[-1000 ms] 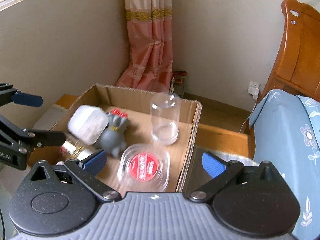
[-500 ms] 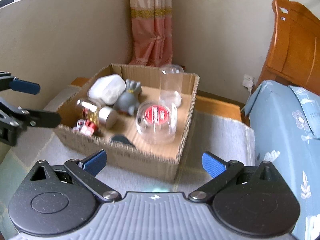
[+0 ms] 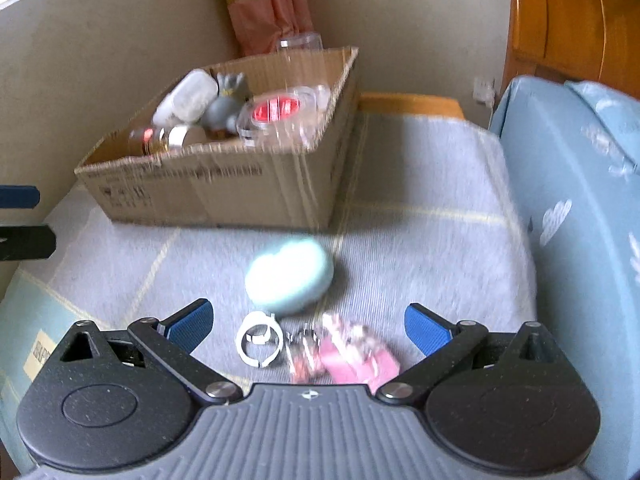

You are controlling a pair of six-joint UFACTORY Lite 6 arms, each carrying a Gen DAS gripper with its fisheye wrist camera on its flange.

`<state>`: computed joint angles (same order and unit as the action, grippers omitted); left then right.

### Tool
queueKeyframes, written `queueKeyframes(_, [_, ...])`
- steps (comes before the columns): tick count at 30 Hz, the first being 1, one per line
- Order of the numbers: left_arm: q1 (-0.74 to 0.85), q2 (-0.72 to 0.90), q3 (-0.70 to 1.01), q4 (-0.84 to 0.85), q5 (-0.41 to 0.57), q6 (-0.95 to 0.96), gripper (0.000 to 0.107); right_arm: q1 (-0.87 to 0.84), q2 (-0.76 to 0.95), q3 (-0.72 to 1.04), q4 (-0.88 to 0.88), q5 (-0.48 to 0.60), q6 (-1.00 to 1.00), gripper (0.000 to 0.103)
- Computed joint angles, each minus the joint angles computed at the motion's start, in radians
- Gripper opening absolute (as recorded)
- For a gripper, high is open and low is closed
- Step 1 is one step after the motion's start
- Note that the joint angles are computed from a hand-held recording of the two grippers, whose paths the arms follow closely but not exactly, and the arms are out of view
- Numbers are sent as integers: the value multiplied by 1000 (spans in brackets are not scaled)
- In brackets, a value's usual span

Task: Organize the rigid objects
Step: 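Withdraw both tools from the box toward the remaining items, then grasp the pink keychain bottle with the left tool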

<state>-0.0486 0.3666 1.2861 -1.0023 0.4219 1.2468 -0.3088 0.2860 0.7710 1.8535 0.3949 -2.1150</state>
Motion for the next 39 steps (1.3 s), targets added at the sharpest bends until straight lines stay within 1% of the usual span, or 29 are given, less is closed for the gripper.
queueKeyframes(4, [-10,-13,-55,-42,-17,45,100,4,15,-26,59,28,-77,103])
queueKeyframes(10, [-19,-34,-92,-69,-37,95,100,11,-15,-81,45,70,-94,103])
queueKeyframes(14, [-30,-46,-106,-81,-28,126,100,2,-46,-131,10,96,-87,103])
queueKeyframes(17, [-44,-45,-109,-89,-3,162,100,3,-96,-194,50,80,-144,103])
queueKeyframes(20, [-73,-36,-106,-92,9,191,100,14,-157,-267,147,43,-244,103])
queueKeyframes(23, [-110,-22,-101,-105,13,243,100,8,-212,-343,264,31,-392,103])
queueKeyframes(29, [-168,48,-28,-94,82,289,100,0,-268,-431,415,25,-613,103])
queueKeyframes(30, [-182,62,-11,-81,89,280,100,11,-275,-447,488,20,-694,103])
queueKeyframes(31, [-196,77,11,-61,94,267,100,6,-281,-464,520,35,-743,103])
queueKeyframes(35, [-260,144,96,-39,103,292,100,-39,-282,-503,531,99,-786,103])
queueKeyframes(37, [-282,193,154,-33,126,301,100,-62,-275,-516,535,134,-814,103])
queueKeyframes(39, [-296,250,222,-18,174,298,100,-74,-274,-532,547,159,-835,103])
